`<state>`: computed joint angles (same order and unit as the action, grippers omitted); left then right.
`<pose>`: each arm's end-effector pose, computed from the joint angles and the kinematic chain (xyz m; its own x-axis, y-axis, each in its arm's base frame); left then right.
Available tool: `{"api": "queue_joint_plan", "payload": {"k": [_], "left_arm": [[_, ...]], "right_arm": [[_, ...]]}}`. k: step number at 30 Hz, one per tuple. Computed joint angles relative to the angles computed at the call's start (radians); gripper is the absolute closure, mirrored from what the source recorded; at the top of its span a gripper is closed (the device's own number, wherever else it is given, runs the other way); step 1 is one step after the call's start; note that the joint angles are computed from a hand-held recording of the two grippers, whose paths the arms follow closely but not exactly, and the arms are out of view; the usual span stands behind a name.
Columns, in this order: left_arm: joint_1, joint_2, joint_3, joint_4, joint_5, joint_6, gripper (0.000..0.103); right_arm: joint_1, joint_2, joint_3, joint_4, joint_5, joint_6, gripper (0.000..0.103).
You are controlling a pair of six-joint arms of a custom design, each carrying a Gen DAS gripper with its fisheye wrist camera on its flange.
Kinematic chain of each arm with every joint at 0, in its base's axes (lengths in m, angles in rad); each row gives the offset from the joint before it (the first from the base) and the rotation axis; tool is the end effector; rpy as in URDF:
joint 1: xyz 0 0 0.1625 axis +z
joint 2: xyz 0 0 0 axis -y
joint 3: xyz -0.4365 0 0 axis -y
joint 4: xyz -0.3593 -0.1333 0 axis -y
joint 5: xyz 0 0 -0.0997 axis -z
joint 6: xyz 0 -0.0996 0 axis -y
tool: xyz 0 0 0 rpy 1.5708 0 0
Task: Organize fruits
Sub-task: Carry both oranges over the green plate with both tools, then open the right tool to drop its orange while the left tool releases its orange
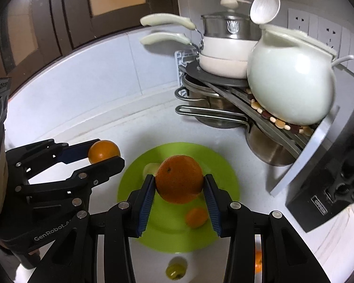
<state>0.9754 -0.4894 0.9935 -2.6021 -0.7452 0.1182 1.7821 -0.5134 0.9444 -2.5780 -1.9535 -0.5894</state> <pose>-0.2889 -0.7947 0.1859 -0.7063 0.1580 -0.6901 0.5720 0.7018 -0.4247 0.2703 -0.8018 0.2036 -0.6917 -0.4521 0.5632 -0.6741 0.6840 -0.2789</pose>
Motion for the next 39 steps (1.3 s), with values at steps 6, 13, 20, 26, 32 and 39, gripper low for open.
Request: {"api": "queue_joint_plan", "payload": {"k": [6,13,20,26,32,39], "left_arm": [[0.032,0.064,-0.124,0.097,-0.016,-0.01,0.066],[0.064,0.15,-0.299,0.229,-0.024,-0.003,0.066],[0.092,0.234,-0.48,0.365,-0.037,0.009,0.066],[0.107,0.29,-0.597,0.461,-0.05,-0.005,0.066],[0.101,0.266,-0.54,0.406,-0.053,0.015,0.057],[0.085,0.187,-0.387,0.321,-0.02,-0.011,0.055]], "right_arm": [[-0.012,0.074,-0.131,0.089,-0.036,0.002,0.06],[-0.025,0.17,-0.308,0.213,-0.073,-0.005,0.06],[-0.043,0.281,-0.518,0.361,-0.097,0.011,0.06],[-0.053,0.357,-0.667,0.455,-0.101,0.028,0.06],[-0.058,0.354,-0.67,0.476,-0.079,0.051,0.06],[-0.046,0.257,-0.476,0.339,-0.068,0.035,0.06]]}}
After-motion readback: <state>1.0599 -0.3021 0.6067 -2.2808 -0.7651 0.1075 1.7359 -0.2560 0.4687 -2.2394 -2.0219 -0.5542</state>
